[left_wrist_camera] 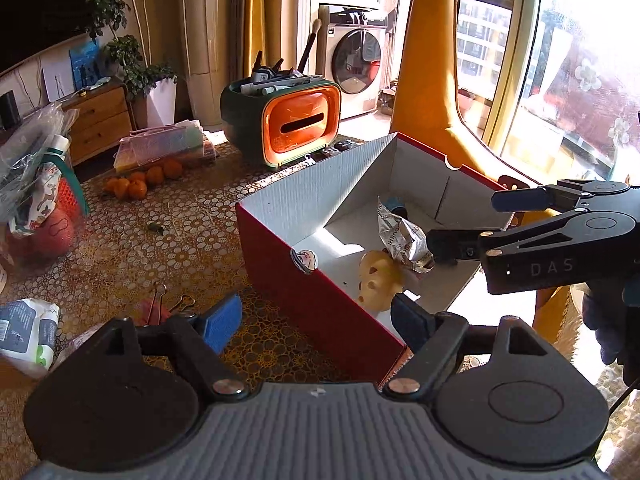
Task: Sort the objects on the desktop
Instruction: 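Withdraw both tools from the box back over the table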
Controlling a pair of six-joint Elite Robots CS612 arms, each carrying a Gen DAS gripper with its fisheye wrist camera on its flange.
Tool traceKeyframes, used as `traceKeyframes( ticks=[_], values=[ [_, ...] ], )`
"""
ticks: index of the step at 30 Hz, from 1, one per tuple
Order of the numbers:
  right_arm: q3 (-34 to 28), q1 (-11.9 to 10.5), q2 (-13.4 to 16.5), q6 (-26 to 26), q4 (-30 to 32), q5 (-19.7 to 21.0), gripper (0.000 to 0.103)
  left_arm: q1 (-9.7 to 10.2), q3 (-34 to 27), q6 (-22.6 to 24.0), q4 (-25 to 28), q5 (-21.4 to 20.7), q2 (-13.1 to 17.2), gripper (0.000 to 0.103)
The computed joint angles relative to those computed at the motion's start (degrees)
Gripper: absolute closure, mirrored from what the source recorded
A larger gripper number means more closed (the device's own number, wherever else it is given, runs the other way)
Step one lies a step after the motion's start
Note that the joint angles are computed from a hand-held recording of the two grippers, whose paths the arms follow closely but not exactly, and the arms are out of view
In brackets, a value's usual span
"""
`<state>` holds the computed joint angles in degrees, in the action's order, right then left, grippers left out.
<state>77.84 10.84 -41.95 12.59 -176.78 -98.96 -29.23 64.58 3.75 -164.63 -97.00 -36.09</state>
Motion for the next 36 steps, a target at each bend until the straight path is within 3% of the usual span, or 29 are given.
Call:
traceKeyframes(
  ticks=[8,12,21,36],
  values=[
    [0.52,1.41,0.11,1.15,-4.26,-0.69,0.000,1.41,4.22,-2.45,-5.59,0.67,-1.67,0.014],
    [0.66,2.32,0.14,1.29,-5.02,-1.40,0.000,2.04,6.06,-2.81,-8.19,0.17,-2.24,0.001],
    [-0.19,4.73,0.73,0.13,-7.29,-2.75,0.000,3.76,10.62,-5.37,-13.71,0.42,-3.69,0.001],
    [-4.44,7.68,3.05,1.14,-4.24,-3.66,0.000,6.38,16.43,-7.98,-21.64,2.77,-5.02,0.001]
  ],
)
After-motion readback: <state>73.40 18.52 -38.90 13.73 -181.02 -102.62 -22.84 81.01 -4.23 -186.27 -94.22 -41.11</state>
